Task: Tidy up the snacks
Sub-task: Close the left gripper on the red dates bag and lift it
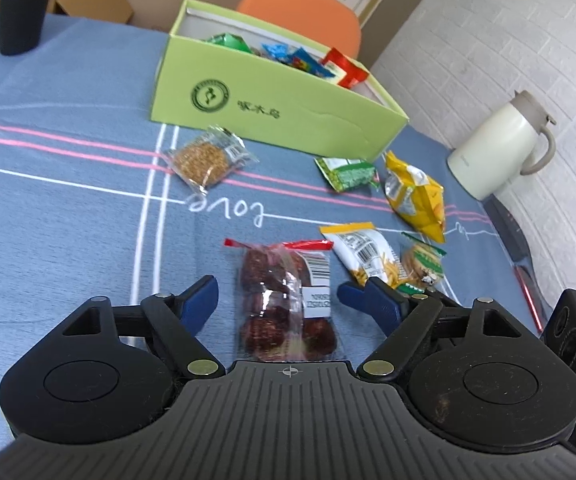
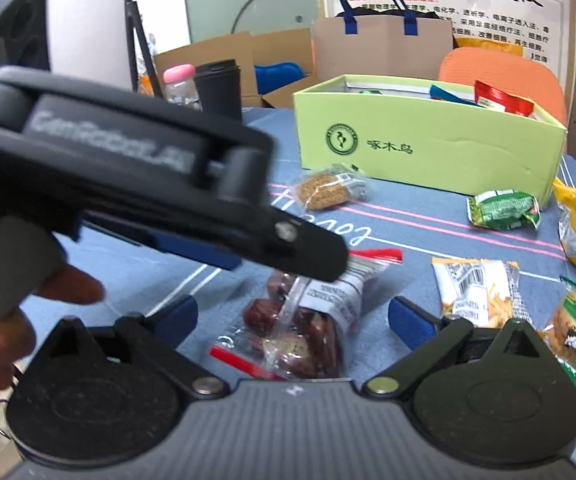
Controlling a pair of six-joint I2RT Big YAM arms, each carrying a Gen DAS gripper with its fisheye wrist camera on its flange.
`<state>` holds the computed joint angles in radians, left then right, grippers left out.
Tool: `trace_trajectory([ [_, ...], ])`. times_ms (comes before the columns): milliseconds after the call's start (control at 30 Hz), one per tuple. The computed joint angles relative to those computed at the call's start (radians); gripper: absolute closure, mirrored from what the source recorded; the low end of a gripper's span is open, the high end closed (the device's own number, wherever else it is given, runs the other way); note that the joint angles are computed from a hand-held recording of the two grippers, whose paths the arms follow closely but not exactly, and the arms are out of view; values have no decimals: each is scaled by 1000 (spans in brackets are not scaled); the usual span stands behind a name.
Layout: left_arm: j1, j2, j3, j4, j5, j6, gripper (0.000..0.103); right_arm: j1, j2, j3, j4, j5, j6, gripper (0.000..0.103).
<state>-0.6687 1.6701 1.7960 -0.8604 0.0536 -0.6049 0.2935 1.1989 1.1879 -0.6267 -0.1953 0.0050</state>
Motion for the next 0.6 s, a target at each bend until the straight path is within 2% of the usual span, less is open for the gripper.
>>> trace_trajectory([
  [100, 13, -3, -13, 13, 27, -4, 37, -4, -6, -10, 9, -8, 23, 3],
  [433, 17, 53, 29, -21, 88, 2, 52, 16, -6, -22, 22, 45, 25, 4],
  [467, 17, 53, 25, -14, 90, -3, 53, 18, -2, -21, 18, 50, 20, 9],
  [500, 15, 50, 18, -5, 86, -9, 55, 20, 1, -17, 9, 48, 20, 21],
  [533, 12, 49, 17, -7, 75, -4, 62, 21, 0, -19, 14, 46, 18, 32],
  [600, 11, 43, 9, -2, 75, 15, 66, 33, -3, -21, 18, 83, 7, 35],
])
